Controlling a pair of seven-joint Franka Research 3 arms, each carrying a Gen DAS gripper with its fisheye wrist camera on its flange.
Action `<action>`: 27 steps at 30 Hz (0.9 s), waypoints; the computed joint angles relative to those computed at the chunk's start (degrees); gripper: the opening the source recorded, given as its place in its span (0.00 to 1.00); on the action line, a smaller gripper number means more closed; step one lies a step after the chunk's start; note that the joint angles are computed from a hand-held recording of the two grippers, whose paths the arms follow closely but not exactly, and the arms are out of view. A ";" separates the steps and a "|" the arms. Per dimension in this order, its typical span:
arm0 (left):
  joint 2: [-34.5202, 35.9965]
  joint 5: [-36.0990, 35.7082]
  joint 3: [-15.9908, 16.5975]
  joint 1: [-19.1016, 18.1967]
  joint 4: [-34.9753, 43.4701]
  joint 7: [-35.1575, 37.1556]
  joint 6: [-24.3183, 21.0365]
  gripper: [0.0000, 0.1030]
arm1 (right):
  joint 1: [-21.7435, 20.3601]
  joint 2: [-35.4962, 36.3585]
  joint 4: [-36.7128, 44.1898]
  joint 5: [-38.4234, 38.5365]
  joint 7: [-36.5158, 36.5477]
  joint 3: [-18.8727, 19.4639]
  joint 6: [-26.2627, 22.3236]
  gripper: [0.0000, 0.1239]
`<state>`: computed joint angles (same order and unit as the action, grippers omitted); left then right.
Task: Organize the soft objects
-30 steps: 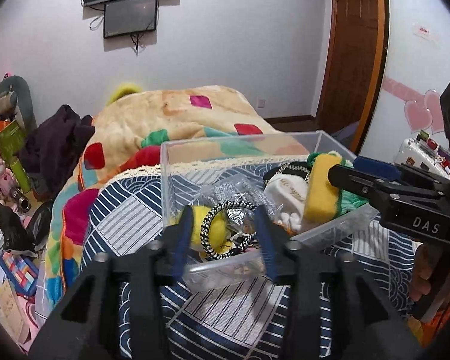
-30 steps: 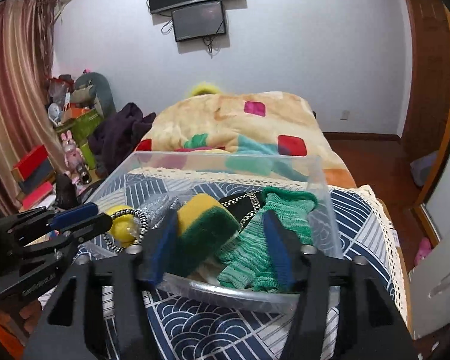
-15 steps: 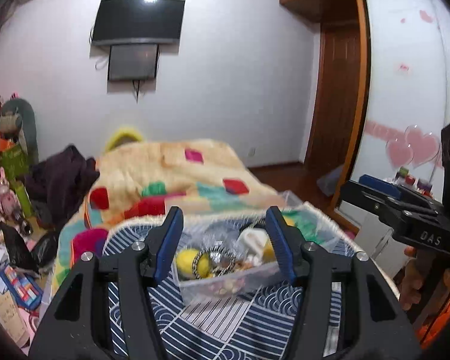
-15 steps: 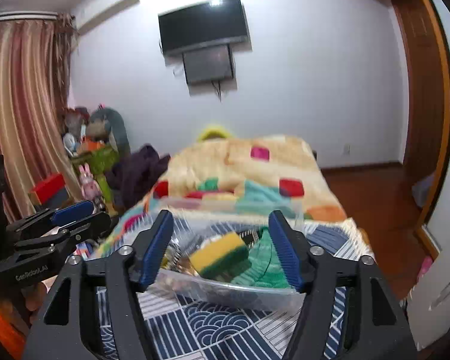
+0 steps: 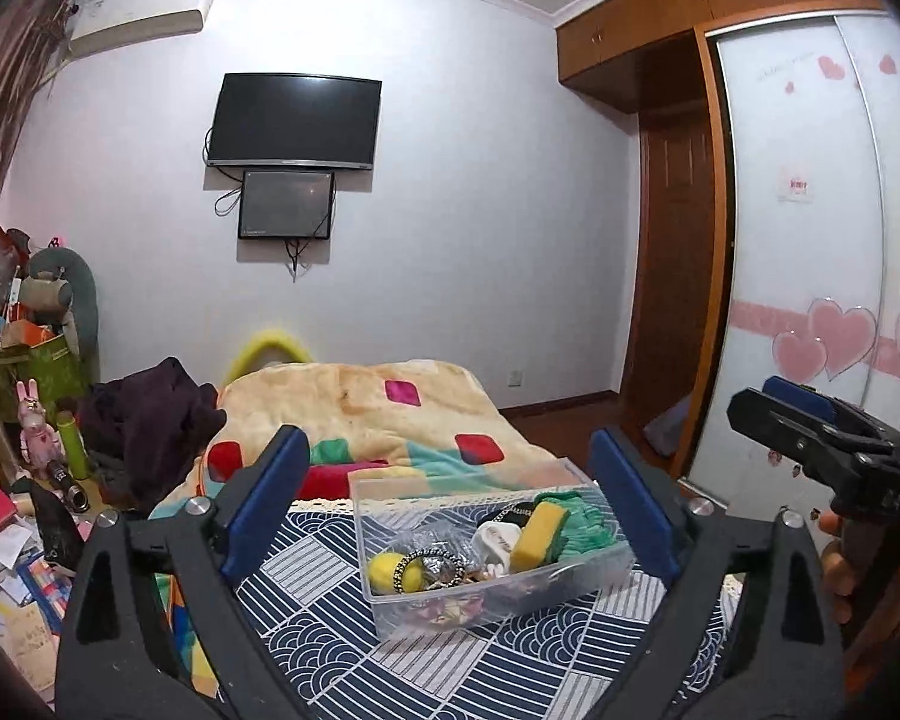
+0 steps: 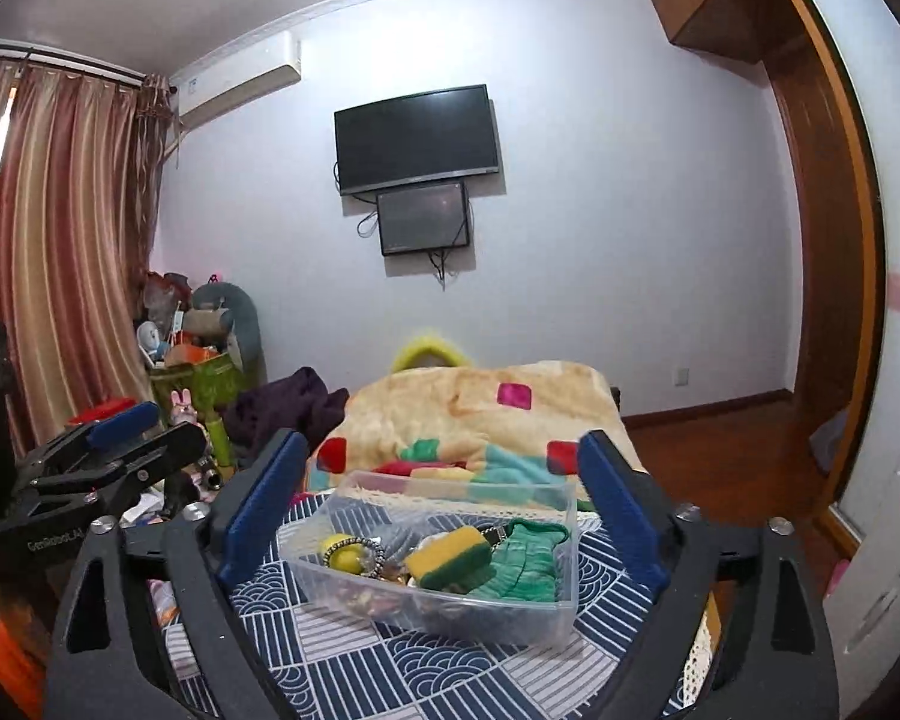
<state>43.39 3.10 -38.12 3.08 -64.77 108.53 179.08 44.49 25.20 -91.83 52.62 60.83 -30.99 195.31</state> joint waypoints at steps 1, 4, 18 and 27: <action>0.02 0.00 -0.88 0.64 -0.33 0.45 -0.04 0.95 | -0.58 -0.17 -0.34 -0.39 0.18 1.04 1.12 0.83; -0.89 0.16 -1.83 1.79 -2.56 0.65 1.39 0.97 | -1.90 -0.64 -0.63 0.60 -1.63 3.53 3.17 0.83; -1.38 4.09 -4.81 4.35 -5.14 -1.20 2.42 0.99 | -9.42 -2.70 -0.91 5.07 -9.71 14.58 6.39 0.83; -1.04 4.44 -5.22 4.49 -4.77 -1.37 1.44 0.99 | -13.81 -3.08 0.12 8.30 -14.93 20.74 7.56 0.83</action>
<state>42.36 7.54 -43.34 7.57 -69.54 107.15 180.52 30.68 22.12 -91.71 60.92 45.90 -10.25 202.87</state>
